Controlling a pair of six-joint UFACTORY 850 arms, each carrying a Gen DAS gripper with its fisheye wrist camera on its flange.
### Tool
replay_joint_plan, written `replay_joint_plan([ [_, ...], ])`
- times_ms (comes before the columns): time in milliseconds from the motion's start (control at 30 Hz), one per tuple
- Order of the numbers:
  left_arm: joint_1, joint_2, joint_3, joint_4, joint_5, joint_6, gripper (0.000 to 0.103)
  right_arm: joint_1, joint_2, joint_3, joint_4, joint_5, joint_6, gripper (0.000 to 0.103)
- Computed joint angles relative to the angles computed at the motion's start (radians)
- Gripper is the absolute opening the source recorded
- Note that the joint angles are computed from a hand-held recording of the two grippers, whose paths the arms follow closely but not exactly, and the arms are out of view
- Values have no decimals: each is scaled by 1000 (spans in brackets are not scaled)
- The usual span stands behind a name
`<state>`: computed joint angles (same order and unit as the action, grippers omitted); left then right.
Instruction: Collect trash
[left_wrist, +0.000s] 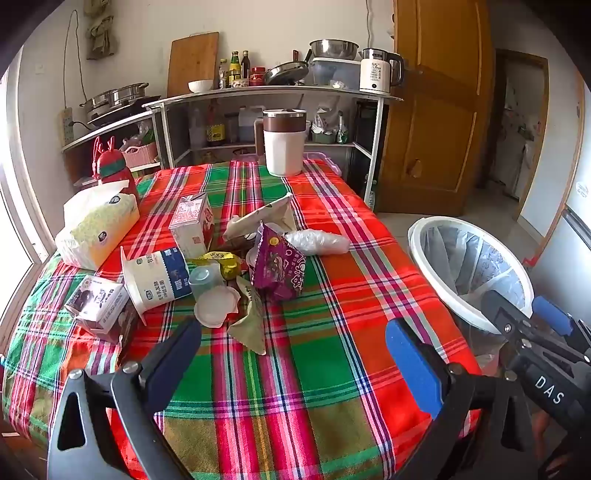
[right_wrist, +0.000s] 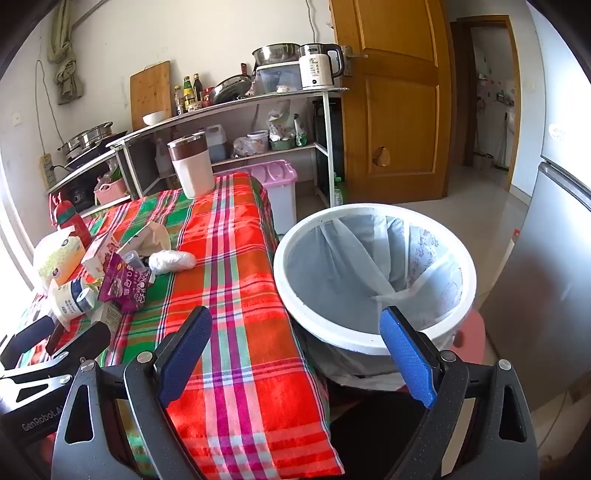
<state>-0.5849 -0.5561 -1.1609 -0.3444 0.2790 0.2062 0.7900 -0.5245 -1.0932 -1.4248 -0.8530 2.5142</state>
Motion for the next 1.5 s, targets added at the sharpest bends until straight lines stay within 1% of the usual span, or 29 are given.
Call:
replay_joint_plan([
  [67, 0, -1, -5, -27, -15, 26, 101, -1, 1, 0, 1, 4, -3, 92],
  [300, -1, 2, -2, -33, -9, 34, 101, 0, 2, 0, 9, 0, -17, 92],
  [433, 7, 7, 7, -10, -6, 14, 101, 5, -2, -8, 14, -10, -19, 92],
  [633, 10, 10, 8, -3, -5, 9, 101, 0, -9, -14, 10, -3, -19, 92],
  [767, 4, 13, 11, -34, -4, 36, 101, -1, -6, -12, 8, -1, -19, 92],
  [800, -2, 10, 6, -69, -5, 66, 101, 0, 3, -3, 10, -2, -18, 92],
  [1500, -1, 12, 9, -74, -8, 65, 101, 1, 1, 1, 6, 0, -10, 92],
])
